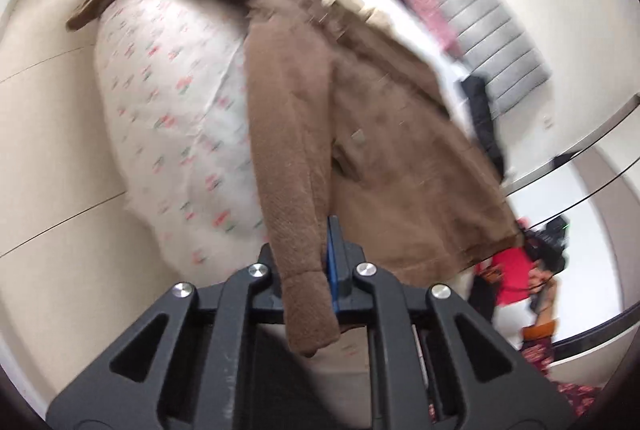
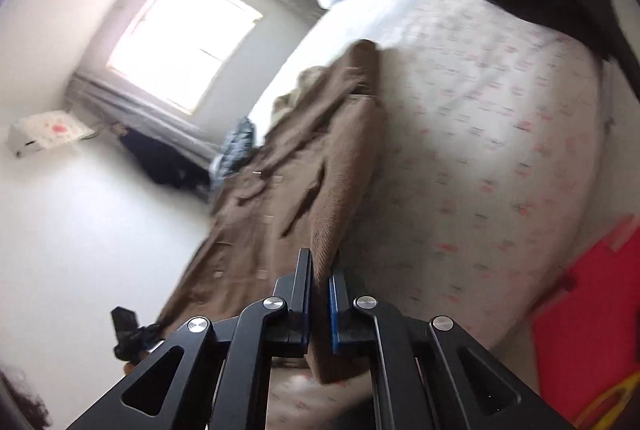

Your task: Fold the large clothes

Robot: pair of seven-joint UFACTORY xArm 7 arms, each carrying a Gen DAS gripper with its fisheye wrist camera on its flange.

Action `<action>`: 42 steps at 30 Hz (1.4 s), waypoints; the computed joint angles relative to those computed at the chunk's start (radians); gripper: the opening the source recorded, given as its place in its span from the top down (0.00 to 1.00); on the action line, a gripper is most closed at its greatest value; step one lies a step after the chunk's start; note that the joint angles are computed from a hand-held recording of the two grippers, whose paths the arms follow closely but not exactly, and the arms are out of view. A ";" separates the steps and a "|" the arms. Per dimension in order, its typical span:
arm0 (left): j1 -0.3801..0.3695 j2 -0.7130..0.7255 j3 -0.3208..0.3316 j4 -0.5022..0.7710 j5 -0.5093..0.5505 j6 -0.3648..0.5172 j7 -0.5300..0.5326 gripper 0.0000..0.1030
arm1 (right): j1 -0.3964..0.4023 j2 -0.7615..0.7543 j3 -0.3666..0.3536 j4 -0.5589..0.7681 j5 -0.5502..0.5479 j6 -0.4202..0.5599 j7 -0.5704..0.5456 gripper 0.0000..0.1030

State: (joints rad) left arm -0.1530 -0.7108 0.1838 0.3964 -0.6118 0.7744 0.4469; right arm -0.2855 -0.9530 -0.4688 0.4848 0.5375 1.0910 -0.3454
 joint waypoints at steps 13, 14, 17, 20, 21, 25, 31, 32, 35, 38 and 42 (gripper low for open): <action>0.064 0.107 -0.206 0.102 0.413 -0.164 -0.270 0.28 | -0.049 0.100 0.159 0.095 -0.226 -0.081 0.117 0.38; 0.039 0.141 -0.201 0.139 0.409 -0.177 -0.269 0.24 | -0.009 0.132 0.162 0.134 -0.208 -0.094 0.118 0.36; -0.007 0.261 -0.200 0.240 0.407 -0.217 -0.257 0.24 | 0.086 0.267 0.168 0.247 -0.158 -0.149 0.121 0.35; -0.042 0.393 -0.213 0.348 0.395 -0.245 -0.255 0.23 | 0.143 0.380 0.193 0.335 -0.130 -0.194 0.126 0.34; -0.052 0.425 -0.209 0.380 0.381 -0.237 -0.245 0.23 | 0.157 0.407 0.207 0.353 -0.122 -0.207 0.132 0.34; -0.076 0.619 -0.233 0.587 0.312 -0.194 -0.223 0.24 | 0.200 0.585 0.254 0.481 -0.097 -0.245 0.148 0.34; -0.091 0.953 -0.326 0.968 0.276 -0.216 -0.198 0.24 | 0.203 0.854 0.322 0.696 -0.053 -0.342 0.150 0.34; -0.102 1.024 -0.337 1.048 0.295 -0.239 -0.205 0.24 | 0.197 0.902 0.336 0.739 -0.052 -0.365 0.155 0.34; -0.122 1.205 -0.362 1.262 0.330 -0.263 -0.232 0.25 | 0.176 1.063 0.379 0.893 -0.088 -0.447 0.194 0.34; -0.136 1.382 -0.384 1.457 0.349 -0.282 -0.248 0.25 | 0.156 1.224 0.421 1.058 -0.111 -0.492 0.224 0.38; -0.138 1.537 -0.396 1.575 0.384 -0.253 -0.295 0.25 | 0.113 1.482 0.495 1.340 -0.114 -0.451 0.243 0.50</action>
State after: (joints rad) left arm -0.2908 0.8262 -0.2122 1.9717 -0.2280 0.5216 0.1517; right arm -0.1724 0.5288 0.0266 1.8247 0.4239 0.6403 -0.1028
